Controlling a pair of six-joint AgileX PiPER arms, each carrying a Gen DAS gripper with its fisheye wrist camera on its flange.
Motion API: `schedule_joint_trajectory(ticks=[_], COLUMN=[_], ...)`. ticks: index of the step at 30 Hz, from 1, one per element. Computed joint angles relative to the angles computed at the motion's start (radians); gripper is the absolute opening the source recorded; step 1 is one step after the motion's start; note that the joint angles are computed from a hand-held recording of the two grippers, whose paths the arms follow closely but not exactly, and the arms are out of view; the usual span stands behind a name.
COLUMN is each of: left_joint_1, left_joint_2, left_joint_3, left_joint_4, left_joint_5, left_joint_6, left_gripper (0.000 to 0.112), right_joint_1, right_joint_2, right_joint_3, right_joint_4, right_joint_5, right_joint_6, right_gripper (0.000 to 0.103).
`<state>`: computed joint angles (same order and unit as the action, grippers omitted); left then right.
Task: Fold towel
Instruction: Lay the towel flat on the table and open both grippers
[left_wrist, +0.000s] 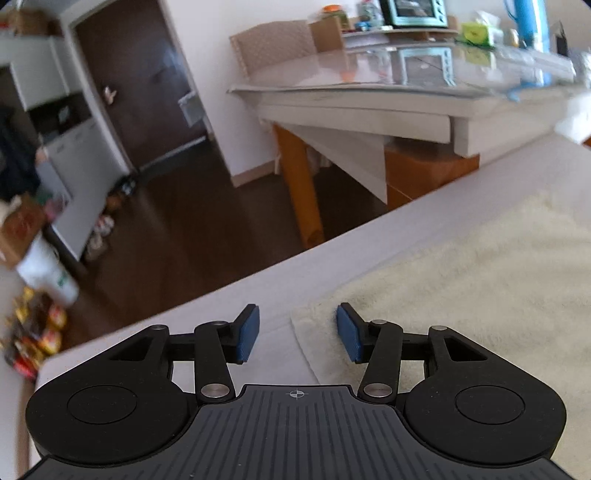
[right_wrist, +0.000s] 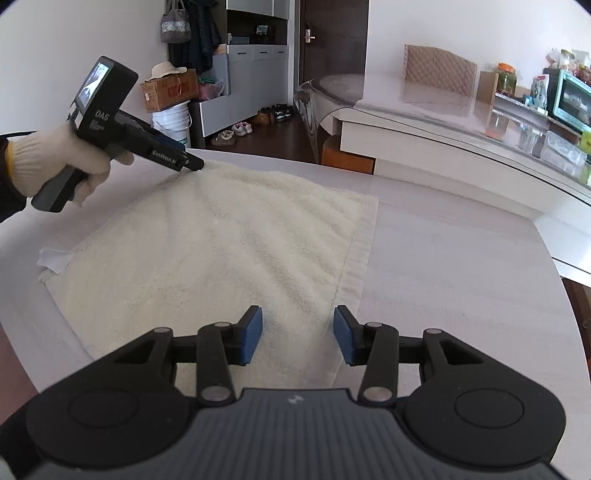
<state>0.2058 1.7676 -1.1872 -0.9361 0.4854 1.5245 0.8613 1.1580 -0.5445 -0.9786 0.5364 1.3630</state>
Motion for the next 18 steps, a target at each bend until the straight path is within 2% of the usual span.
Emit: schedule_joint_trajectory(ticks=[2, 4, 6, 7, 10, 14, 18], left_joint_1=[0.036, 0.087, 0.157, 0.17, 0.278, 0.354, 0.406], left_joint_2=[-0.025, -0.057, -0.096, -0.103, -0.188, -0.274, -0.333], left_joint_3=[0.012, 0.022, 0.038, 0.04, 0.112, 0.221, 0.316], left_joint_4=[-0.042, -0.065, -0.064, -0.057, -0.015, 0.024, 0.072], left_joint_5=[0.052, 0.142, 0.292, 0.331, 0.538, 0.611, 0.608], left_joint_6=[0.035, 0.058, 0.064, 0.062, 0.126, 0.233, 0.33], left_gripper=[0.05, 0.05, 0.05, 0.05, 0.05, 0.05, 0.05], right_joint_1=[0.006, 0.007, 0.033, 0.053, 0.16, 0.28, 0.422], right_joint_2=[-0.021, -0.039, -0.081, -0.097, -0.162, -0.215, -0.241], right_joint_3=[0.006, 0.01, 0.018, 0.021, 0.03, 0.043, 0.056], right_joint_4=[-0.025, -0.033, -0.026, -0.011, 0.038, 0.071, 0.077], right_joint_5=[0.004, 0.001, 0.02, 0.039, 0.141, 0.244, 0.36], right_joint_6=[0.028, 0.03, 0.019, 0.007, -0.006, 0.048, 0.144], right_gripper=[0.047, 0.047, 0.047, 0.047, 0.047, 0.047, 0.047])
